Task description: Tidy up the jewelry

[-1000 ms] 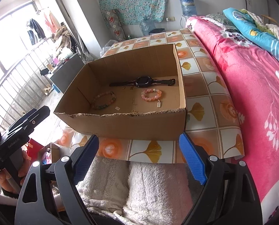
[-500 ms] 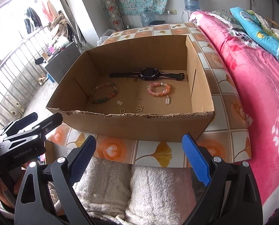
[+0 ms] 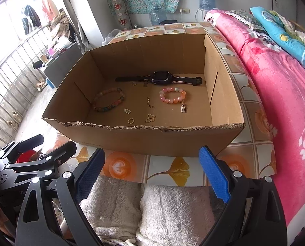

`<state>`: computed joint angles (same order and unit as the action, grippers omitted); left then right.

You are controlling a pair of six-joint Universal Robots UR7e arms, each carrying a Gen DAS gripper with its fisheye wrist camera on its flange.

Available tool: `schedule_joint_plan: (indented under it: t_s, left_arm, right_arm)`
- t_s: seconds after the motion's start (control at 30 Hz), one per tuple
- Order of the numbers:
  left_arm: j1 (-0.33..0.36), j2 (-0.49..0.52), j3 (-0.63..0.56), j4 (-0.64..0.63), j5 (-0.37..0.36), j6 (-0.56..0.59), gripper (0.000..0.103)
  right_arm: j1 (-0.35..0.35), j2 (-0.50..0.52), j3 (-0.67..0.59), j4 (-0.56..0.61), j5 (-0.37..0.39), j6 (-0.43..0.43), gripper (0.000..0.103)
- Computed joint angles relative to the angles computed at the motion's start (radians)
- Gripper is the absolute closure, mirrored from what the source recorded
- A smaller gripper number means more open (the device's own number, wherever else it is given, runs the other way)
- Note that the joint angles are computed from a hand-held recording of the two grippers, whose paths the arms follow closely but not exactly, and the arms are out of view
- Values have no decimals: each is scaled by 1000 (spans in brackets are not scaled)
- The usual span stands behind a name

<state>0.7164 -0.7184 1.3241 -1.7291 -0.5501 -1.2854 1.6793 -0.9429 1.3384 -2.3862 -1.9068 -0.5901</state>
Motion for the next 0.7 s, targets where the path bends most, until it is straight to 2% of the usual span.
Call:
schedule_joint_plan:
  t_s: [0.7]
  left_arm:
    - [9, 28, -45, 18, -21, 26, 8]
  right_arm:
    - [-9, 8, -16, 19, -9, 18, 13]
